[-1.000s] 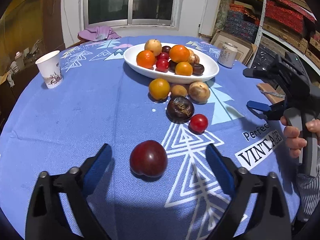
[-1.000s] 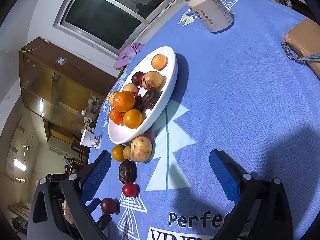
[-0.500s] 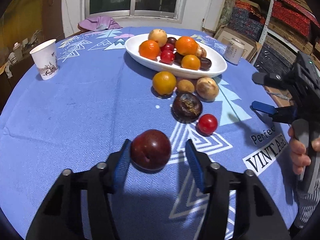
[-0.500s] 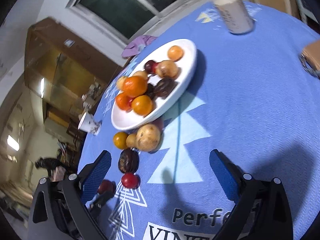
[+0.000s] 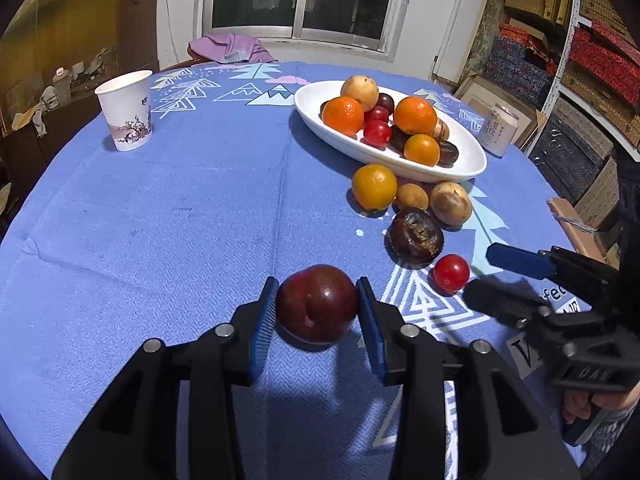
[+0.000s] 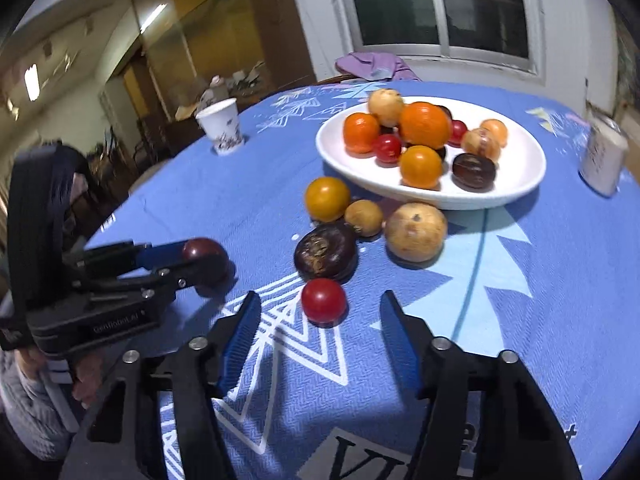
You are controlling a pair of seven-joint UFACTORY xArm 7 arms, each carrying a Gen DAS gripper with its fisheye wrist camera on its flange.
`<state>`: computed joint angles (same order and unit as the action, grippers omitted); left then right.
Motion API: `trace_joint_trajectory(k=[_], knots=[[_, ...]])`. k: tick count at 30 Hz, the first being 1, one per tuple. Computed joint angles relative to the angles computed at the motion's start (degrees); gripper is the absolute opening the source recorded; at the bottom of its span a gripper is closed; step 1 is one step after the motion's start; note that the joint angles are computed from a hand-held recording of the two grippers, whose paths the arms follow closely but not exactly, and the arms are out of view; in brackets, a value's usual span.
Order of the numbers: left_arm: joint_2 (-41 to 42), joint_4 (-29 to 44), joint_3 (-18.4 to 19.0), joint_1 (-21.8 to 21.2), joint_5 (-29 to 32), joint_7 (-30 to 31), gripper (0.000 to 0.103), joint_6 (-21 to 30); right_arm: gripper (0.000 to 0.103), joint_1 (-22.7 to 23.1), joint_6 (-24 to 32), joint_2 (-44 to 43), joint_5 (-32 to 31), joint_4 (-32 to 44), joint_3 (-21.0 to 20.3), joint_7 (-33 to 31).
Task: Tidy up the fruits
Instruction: 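Lower the plum and tomato onto the white plate and open both tools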
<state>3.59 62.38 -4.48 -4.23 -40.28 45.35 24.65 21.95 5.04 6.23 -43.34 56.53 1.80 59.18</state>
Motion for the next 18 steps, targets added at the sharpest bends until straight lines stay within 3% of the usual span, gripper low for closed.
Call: trace_joint_trajectory(k=[3, 8, 11, 14, 18], knots=[[0.1, -0.1, 0.0, -0.1, 1.0, -0.6, 0.039, 0.0, 0.045, -0.3, 1.8, 0.7, 2.4, 1.0, 1.0, -2.8], [0.2, -0.2, -0.2, -0.2, 1.6, -0.7, 0.039, -0.7, 0.042, 0.0, 2.6, 2.6, 8.0, 2.5, 1.2, -5.9], [0.4, -0.1, -0.3, -0.3, 2.0, -0.9, 0.039, -1.0, 0.038, -1.0, 3.1, 3.9, 14.4, 3.3, 2.8, -11.8], [0.7, 0.2, -0.3, -0.2, 2.7, -1.5, 0.039, -0.7, 0.027, -0.9, 1.7, 3.7, 18.4, 2.5, 2.7, -14.6], [0.9, 0.6, -0.4, 0.3, 0.8, -0.3, 0.039, 0.2, 0.027, -0.2, -2.0, 2.4, 21.4, -0.1, 1.4, -15.6]])
